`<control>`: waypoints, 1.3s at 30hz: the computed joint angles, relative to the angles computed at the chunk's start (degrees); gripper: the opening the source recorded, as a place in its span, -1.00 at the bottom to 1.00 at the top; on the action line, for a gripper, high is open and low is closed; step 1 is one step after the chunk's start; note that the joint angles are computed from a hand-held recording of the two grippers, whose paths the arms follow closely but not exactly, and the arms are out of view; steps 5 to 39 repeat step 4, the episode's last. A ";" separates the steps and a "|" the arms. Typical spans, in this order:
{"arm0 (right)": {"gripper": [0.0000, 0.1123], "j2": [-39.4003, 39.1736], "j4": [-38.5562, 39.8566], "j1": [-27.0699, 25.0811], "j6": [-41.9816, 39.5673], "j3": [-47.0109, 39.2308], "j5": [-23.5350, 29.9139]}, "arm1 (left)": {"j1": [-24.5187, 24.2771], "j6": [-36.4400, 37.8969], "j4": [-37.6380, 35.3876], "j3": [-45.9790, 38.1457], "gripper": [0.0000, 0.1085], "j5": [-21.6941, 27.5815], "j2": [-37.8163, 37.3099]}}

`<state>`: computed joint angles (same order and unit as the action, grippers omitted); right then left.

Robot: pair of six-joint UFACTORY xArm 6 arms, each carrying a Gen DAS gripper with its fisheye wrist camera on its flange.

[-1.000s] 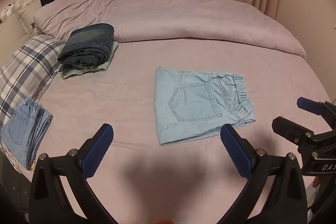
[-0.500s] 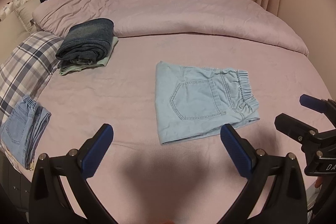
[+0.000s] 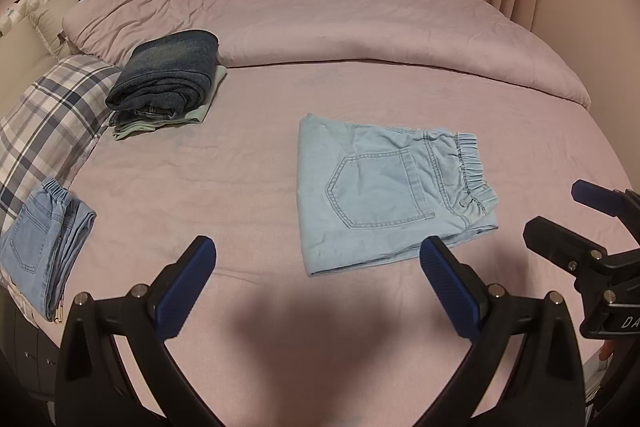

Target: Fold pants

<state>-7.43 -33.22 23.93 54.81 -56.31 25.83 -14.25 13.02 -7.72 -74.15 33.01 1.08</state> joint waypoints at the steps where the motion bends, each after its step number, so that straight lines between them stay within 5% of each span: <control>1: 0.81 0.02 0.05 0.01 -0.05 -0.01 -0.01 | 0.00 0.08 -0.09 -0.09 0.89 0.07 0.10; 39: 0.81 0.16 0.00 0.12 0.06 -0.20 0.12 | 0.03 0.17 -0.23 -0.18 0.89 0.22 0.19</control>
